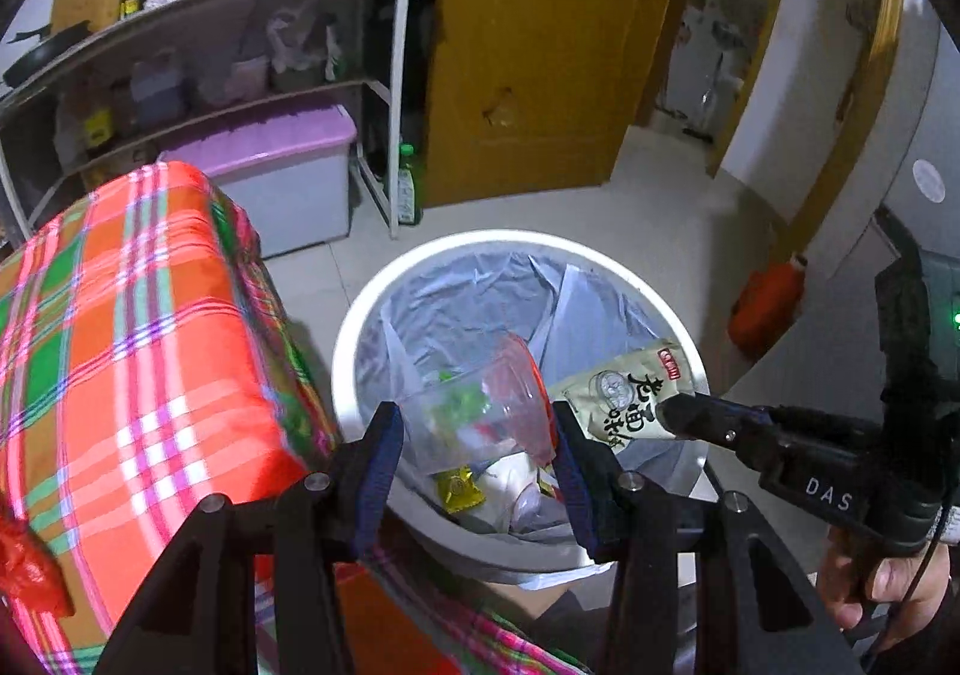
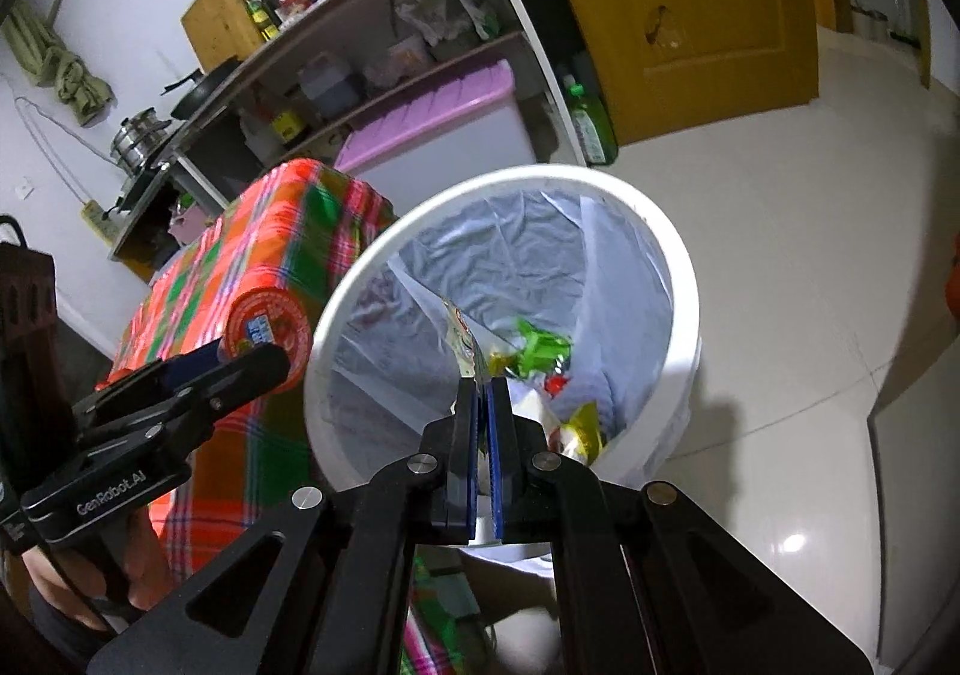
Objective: Collect trash
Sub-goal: 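Carry the clear cup and beige snack bag over the trash bin with both tools, then open both tools to drop the cup and snack bag into the bin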
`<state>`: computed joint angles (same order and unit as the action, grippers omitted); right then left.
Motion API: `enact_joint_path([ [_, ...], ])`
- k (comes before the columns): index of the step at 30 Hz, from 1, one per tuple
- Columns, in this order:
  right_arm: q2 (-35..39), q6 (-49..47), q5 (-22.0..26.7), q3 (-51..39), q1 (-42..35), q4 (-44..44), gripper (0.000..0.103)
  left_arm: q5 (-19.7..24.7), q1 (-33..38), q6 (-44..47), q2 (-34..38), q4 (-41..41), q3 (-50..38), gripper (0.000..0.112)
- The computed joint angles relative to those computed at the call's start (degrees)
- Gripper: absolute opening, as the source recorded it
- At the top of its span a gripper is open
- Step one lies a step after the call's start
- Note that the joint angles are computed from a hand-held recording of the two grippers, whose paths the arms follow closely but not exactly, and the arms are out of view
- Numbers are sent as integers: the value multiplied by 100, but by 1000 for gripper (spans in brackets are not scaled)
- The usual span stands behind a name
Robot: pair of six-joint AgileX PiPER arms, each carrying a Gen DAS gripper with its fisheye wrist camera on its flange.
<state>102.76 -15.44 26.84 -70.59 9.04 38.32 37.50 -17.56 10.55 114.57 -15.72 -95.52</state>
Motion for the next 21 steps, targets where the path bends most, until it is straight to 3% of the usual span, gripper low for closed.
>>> enact_joint_path([
  [4, 111, -23, 87, -40, -54, 13, 4, 276, -25, -94, 277, 22, -333, 50],
  [10, 41, 18, -7, 59, -34, -22, 14, 363, 46, -114, 332, -120, -379, 50],
  [21, -580, -249, -201, 392, 93, 268, 14, -242, 281, 117, -553, -551, 614, 50],
])
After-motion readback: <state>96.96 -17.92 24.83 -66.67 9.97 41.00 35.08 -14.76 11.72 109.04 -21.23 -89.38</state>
